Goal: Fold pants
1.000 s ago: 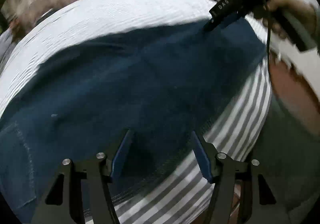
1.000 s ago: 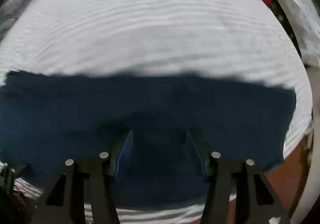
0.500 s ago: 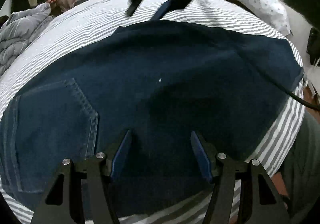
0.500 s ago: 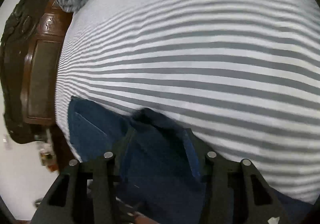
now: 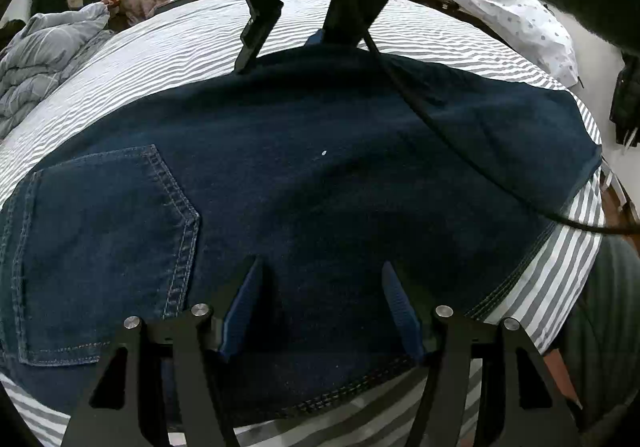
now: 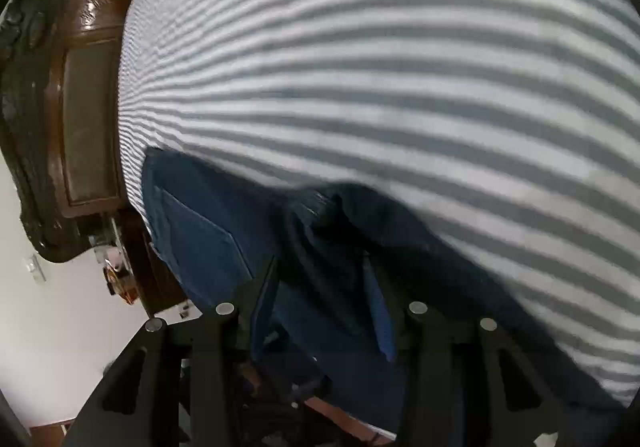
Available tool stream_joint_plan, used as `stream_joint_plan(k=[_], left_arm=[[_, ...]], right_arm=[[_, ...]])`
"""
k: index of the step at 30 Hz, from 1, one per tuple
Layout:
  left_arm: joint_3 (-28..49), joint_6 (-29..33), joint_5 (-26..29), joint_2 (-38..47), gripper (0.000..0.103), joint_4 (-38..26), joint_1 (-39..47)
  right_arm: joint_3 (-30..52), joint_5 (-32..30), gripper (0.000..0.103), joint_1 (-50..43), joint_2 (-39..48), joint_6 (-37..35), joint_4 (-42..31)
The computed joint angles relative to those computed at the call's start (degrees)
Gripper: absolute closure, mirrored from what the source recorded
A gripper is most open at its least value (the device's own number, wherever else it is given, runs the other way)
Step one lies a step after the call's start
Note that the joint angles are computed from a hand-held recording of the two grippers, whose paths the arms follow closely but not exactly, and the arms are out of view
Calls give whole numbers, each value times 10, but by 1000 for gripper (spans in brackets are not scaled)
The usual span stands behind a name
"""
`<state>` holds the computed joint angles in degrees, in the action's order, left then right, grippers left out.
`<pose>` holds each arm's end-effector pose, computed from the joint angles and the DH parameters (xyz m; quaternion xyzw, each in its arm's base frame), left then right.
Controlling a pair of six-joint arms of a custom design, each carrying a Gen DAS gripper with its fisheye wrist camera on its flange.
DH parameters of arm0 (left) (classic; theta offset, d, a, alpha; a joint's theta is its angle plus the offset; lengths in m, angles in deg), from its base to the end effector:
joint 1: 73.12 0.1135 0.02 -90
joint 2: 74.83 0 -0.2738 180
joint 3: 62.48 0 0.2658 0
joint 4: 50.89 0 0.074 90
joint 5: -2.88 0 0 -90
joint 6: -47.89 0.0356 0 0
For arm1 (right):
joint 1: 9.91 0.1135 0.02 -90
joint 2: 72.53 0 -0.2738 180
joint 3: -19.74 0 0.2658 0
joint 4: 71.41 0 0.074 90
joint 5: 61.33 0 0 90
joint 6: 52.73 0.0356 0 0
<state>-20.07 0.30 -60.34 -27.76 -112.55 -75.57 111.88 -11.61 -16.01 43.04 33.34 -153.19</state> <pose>0.1401 -0.0220 0.1955 0.4072 0.8620 -0.1448 0.2650 0.3560 -0.0149 0.1572 -0.0632 -0.9296 -0.3508 0.0939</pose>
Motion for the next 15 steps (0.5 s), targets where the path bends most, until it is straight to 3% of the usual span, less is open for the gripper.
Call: stream_joint_plan(k=[6, 8, 11, 15], left_arm=[[-6, 6, 7, -3, 39, 0, 12], [-4, 1, 3, -4, 39, -2, 9], [-7, 0, 2, -9, 39, 0, 7], [-7, 1, 1, -15, 39, -6, 8]], right_arm=[[-18, -134, 63, -22, 42, 77, 110], [-25, -105, 73, -11, 42, 118, 149], [-45, -67, 90, -8, 5, 121, 166], [-56, -78, 91, -24, -48, 109, 160]])
